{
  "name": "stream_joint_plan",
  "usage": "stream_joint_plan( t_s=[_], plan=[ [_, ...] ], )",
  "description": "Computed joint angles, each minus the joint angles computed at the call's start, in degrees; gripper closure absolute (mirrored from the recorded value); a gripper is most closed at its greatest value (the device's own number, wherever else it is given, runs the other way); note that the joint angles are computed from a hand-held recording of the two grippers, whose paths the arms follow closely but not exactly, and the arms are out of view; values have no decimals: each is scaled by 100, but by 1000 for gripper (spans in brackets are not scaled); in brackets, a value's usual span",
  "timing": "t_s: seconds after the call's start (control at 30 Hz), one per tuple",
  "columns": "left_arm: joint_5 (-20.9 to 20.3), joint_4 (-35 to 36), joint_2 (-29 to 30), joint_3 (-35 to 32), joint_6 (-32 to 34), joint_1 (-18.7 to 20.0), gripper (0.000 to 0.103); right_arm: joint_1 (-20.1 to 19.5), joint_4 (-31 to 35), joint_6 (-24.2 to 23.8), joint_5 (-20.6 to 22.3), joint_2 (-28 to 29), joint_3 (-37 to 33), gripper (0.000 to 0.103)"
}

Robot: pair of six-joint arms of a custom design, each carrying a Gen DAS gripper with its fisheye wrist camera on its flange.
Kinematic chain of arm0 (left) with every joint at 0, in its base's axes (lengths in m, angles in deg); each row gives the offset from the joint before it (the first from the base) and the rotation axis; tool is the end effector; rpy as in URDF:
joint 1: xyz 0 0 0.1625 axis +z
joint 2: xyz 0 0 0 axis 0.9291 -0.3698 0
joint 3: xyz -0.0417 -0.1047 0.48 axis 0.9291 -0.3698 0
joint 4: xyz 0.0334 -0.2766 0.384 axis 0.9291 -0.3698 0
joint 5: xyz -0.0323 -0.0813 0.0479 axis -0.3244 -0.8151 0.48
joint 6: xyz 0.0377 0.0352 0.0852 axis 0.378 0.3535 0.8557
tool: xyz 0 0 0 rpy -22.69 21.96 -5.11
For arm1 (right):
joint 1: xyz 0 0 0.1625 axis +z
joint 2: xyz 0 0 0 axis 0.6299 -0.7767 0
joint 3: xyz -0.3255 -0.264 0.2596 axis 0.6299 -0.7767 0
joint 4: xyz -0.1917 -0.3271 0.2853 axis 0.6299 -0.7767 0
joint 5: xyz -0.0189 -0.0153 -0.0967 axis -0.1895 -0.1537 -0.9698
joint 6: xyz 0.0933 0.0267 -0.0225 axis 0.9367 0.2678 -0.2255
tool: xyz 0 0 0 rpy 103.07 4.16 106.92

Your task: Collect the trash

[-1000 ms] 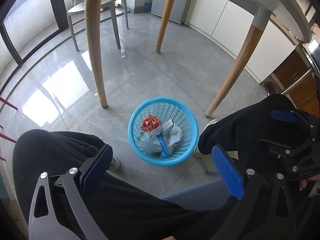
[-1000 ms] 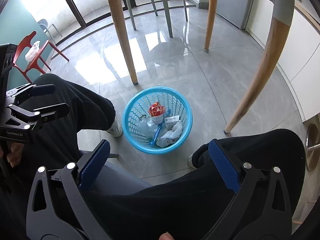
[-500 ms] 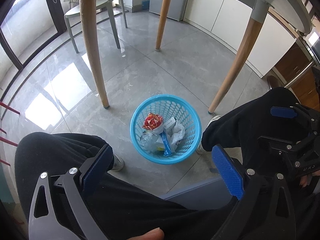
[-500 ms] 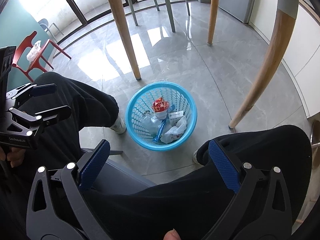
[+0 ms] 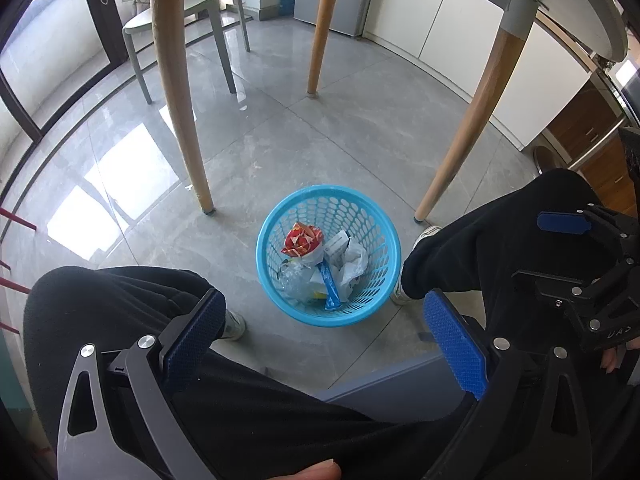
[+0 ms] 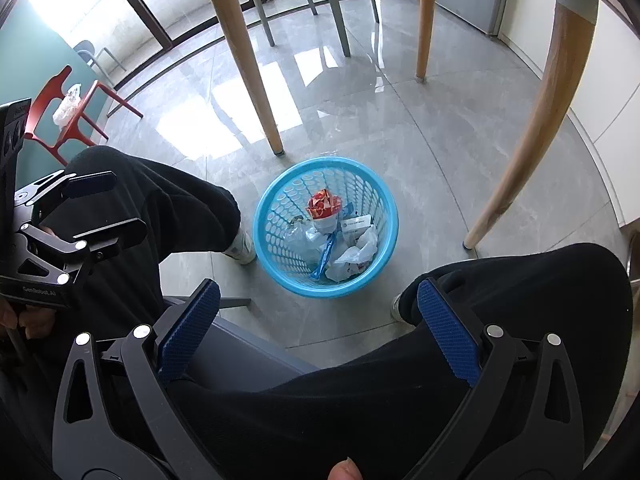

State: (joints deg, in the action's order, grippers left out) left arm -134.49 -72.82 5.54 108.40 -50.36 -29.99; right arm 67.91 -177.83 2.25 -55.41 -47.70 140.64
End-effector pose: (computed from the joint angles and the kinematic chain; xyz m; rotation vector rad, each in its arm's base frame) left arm -0.2681 -0.4504 0.1467 0.6464 2.4708 -0.2545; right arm 0.2122 -0.4250 0.2112 0.2434 -2.5722 0.3359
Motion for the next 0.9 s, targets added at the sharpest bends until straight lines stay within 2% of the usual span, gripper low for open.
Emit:
stream_joint_plan(
  t_s=[0.9],
  plan=[
    [10,250,25,-60,-120,23,6,-70,180,158,150,8,-31,8]
  ],
)
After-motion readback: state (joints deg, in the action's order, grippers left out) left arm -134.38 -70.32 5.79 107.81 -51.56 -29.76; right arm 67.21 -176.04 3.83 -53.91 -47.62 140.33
